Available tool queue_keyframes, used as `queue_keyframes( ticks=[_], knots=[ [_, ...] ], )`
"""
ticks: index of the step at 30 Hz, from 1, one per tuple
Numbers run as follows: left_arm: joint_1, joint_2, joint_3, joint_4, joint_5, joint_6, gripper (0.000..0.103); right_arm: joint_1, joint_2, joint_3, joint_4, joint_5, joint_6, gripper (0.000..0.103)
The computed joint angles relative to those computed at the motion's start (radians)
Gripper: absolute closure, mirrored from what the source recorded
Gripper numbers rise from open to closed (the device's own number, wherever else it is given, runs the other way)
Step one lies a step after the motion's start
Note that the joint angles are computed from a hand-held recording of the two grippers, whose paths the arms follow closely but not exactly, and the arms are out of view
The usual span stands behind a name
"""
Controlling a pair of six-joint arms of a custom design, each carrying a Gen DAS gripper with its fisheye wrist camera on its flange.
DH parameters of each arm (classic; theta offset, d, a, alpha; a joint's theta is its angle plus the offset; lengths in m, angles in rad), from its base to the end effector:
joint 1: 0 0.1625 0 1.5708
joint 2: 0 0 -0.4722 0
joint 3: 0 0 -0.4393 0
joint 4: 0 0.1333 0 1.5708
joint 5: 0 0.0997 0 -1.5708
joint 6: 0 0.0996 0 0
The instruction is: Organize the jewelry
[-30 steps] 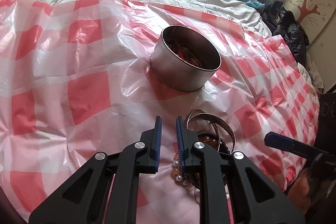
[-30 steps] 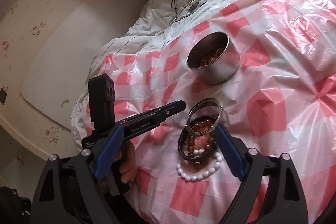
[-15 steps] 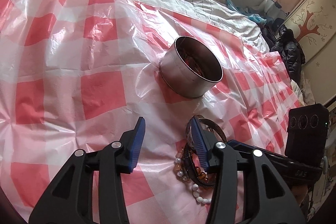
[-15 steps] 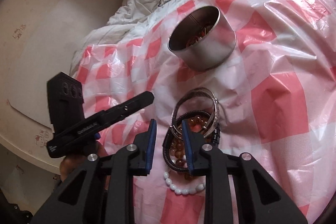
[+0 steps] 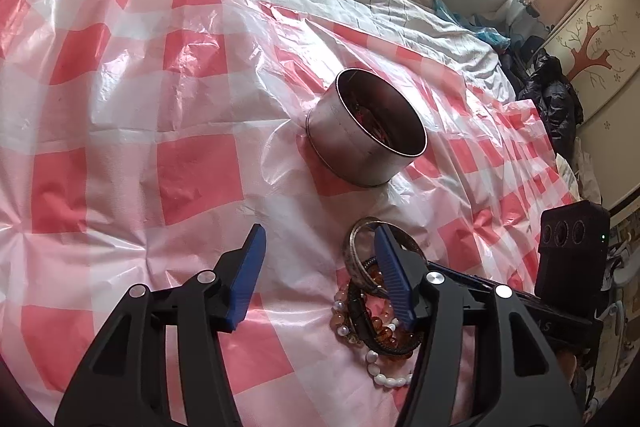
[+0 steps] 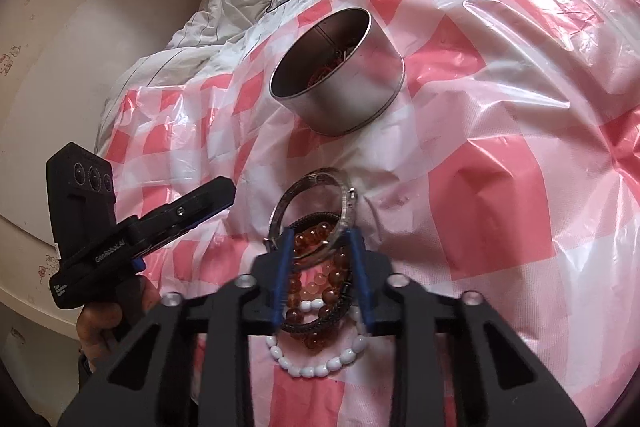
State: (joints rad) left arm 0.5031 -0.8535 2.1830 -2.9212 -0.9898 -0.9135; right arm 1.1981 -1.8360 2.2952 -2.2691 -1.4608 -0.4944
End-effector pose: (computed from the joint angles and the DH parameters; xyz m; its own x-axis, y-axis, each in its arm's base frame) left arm -0.3621 -0.4138 0.0106 -0.9458 0.0625 -0.3187 0.2081 0.8699 -0.4472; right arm -0.0078 -0.4161 0.3509 -0.9911 -0.1321 0.0185 -0.1323 0.9567 -0.2591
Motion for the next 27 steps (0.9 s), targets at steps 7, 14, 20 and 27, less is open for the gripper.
queue_keyframes(
  ticks=[7, 14, 20, 27],
  knots=[
    [0.009, 0.027, -0.021, -0.006, -0.026, 0.006, 0.047, -0.033, -0.038, 0.005, -0.034, 0.068, -0.004, 0.099],
    [0.012, 0.032, -0.026, -0.006, -0.024, -0.002, 0.046, -0.038, -0.011, -0.014, 0.044, 0.090, 0.030, 0.051],
    [0.010, 0.028, -0.022, -0.002, -0.025, -0.006, 0.045, 0.013, 0.050, -0.003, -0.031, 0.008, 0.051, 0.062],
    [0.012, 0.023, -0.016, -0.012, -0.021, -0.016, 0.043, 0.005, 0.022, 0.002, -0.049, 0.033, 0.016, 0.094]
  ],
)
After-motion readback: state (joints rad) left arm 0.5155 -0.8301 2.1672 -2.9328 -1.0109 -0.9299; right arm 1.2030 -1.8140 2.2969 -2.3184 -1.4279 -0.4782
